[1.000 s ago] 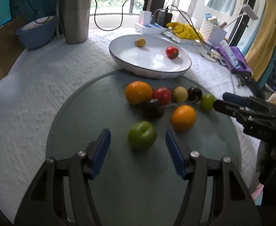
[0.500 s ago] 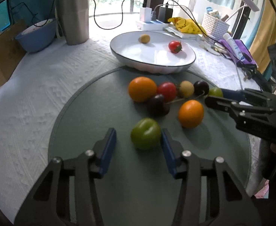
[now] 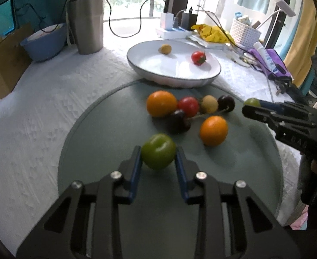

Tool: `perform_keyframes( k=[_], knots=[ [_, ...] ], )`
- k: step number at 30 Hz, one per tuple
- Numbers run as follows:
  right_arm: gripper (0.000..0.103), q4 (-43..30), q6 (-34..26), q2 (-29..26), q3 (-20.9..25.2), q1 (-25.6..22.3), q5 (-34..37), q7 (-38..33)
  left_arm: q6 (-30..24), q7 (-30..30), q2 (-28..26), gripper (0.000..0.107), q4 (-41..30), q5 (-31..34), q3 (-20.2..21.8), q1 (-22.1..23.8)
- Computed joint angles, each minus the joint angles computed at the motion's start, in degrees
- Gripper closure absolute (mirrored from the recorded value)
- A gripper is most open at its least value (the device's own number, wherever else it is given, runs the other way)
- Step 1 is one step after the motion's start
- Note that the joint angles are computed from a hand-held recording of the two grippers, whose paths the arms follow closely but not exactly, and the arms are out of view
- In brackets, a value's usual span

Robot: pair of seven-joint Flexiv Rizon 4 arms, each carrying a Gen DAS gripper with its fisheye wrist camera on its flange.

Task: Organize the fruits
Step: 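Grasp a dark green fruit with the left tool while the right tool grasps a light green fruit, then carry both green fruits onto the white plate and open both tools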

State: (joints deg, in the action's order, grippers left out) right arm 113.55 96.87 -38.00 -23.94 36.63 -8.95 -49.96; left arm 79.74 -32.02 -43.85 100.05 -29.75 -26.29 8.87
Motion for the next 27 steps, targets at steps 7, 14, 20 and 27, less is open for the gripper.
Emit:
perform_keyframes(
  k=[7,14,20,27],
  knots=[
    [0.073,0.5,0.4,0.7,-4.5,3.3,0.8,0.1,1.3,1.8,0.4,0.075,0.2,-0.9,-3.7,2.6],
    [0.073,-1.3,0.0,0.3,-6.8,4.3,0.7,0.2,0.8,3.0,-0.6,0.075,-2.5,-1.8,-5.0,3.4],
    [0.073,-3.9,-1.0,-0.4,-6.3,2.9,-0.4,0.3,-0.6,3.9,-2.1,0.075,-6.4,-2.8,-5.1,2.5],
    [0.073,-7.1,-2.4,-1.6,-4.4,0.0,-2.7,0.9,-2.6,5.0,-4.6,0.075,-12.0,-3.9,-4.1,-0.1]
  ],
)
